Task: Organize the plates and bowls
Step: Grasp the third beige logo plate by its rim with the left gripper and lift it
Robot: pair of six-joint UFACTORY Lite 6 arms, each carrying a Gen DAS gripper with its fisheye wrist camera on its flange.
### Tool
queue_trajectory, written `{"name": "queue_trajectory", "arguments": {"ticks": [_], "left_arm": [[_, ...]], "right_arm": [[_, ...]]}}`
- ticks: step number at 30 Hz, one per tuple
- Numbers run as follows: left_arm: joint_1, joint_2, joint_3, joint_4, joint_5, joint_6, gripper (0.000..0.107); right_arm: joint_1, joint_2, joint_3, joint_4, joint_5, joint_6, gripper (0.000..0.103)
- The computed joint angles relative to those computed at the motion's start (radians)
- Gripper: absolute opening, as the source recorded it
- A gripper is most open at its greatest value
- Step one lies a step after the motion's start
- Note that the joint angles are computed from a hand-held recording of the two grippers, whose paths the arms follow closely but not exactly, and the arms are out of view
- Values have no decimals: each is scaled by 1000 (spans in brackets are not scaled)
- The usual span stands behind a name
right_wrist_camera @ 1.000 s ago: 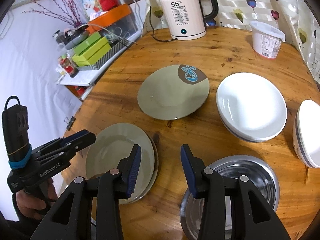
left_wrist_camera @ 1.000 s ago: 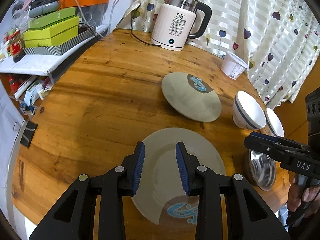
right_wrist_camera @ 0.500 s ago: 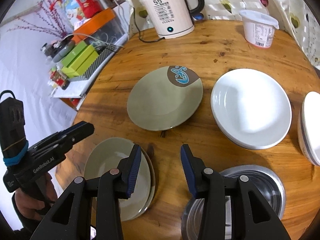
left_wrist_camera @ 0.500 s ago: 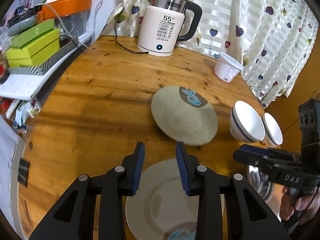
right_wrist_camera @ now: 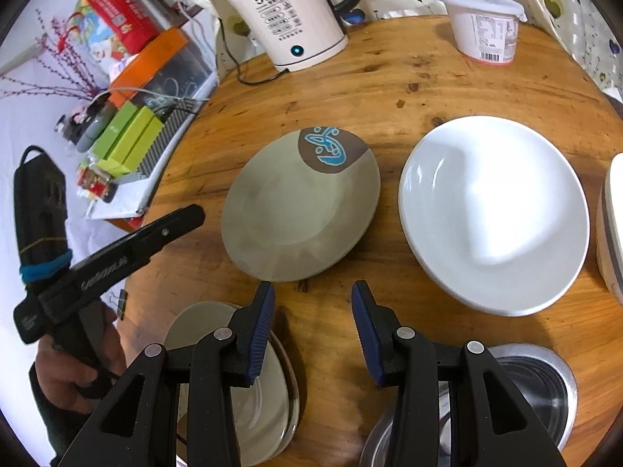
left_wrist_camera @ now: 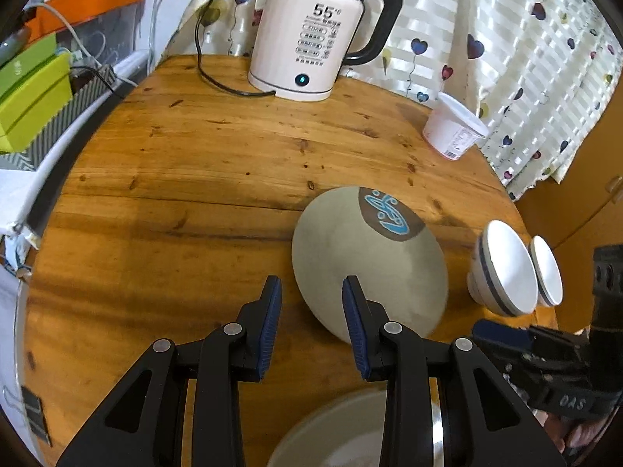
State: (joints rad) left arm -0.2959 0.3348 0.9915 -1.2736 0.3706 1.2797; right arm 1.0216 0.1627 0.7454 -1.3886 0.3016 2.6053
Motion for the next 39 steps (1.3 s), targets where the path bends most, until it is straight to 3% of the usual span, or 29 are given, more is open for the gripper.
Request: {"name": "queue_trajectory", "arguments": {"ticks": [16, 36, 39], "left_arm": [[-37, 242, 235, 124, 19, -97, 34], [-37, 301, 283, 46, 34, 26, 33], [-33, 297, 274, 32, 33, 39, 32]], "right_arm": [[-69, 100, 73, 35, -30, -40, 41], [-101, 199, 154, 50, -40, -64, 40], [-97, 207, 164, 82, -21, -94, 36]]}}
